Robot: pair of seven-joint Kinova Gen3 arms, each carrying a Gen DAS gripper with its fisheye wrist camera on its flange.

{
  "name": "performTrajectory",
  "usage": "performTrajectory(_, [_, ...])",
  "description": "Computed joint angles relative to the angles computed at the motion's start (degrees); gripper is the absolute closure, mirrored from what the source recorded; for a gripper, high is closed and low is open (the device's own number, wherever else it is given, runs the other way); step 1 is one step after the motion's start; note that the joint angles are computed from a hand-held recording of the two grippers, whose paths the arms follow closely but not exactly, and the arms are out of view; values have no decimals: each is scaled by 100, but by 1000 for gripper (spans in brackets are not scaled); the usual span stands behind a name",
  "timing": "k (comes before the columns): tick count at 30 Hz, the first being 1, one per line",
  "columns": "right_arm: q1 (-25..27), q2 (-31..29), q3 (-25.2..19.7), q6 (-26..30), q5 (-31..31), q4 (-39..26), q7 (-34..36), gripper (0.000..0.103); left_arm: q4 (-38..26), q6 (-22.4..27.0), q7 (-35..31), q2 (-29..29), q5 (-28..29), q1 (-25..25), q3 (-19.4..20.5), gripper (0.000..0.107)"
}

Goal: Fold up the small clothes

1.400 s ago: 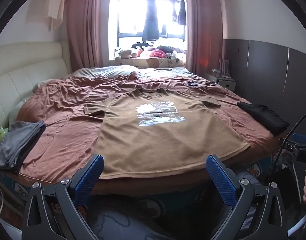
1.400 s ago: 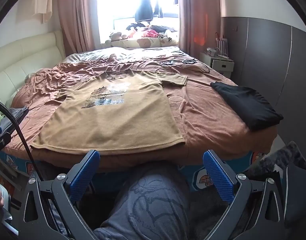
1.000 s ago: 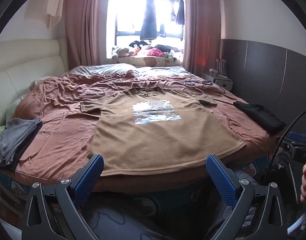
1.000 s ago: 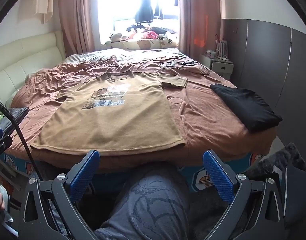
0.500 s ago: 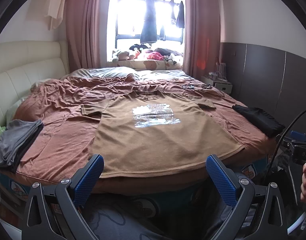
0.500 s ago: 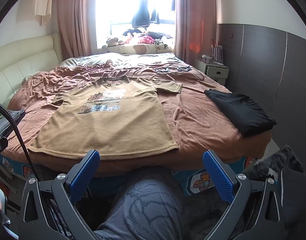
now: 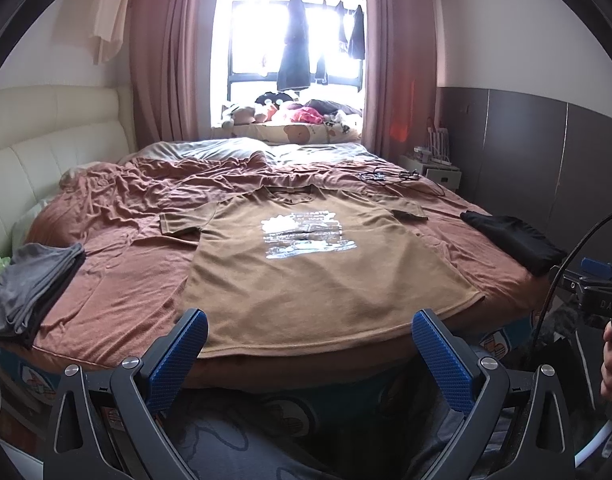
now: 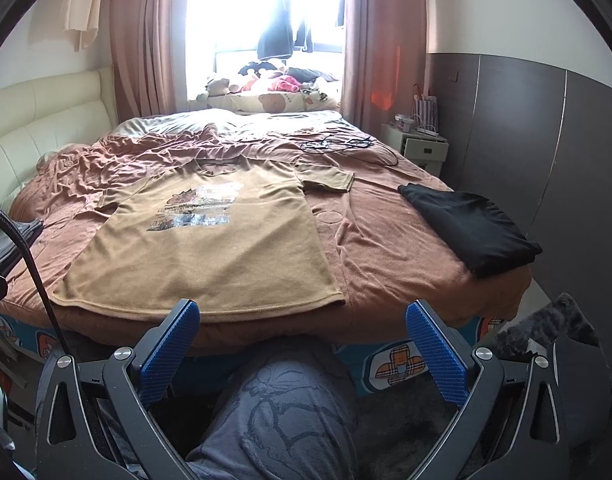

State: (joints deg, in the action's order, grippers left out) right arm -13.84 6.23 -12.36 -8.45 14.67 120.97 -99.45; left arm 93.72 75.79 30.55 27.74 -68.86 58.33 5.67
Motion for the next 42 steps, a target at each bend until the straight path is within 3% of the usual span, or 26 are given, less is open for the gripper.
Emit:
performTrajectory(16, [48, -57, 68, -280, 326, 176, -299, 0, -31, 94, 6, -18, -35, 47, 7, 5])
performTrajectory(21, [-97, -80, 203, -306, 120, 204, -131, 0, -35, 135, -3, -26, -46, 53, 25, 5])
performTrajectory(28, [100, -78, 64, -351, 513, 210, -512, 0, -41, 150, -3, -33, -27, 54, 39, 5])
performTrajectory(42, [93, 7, 47, -358, 586, 153, -612, 0, 74, 142, 160, -61, -37, 60, 49, 5])
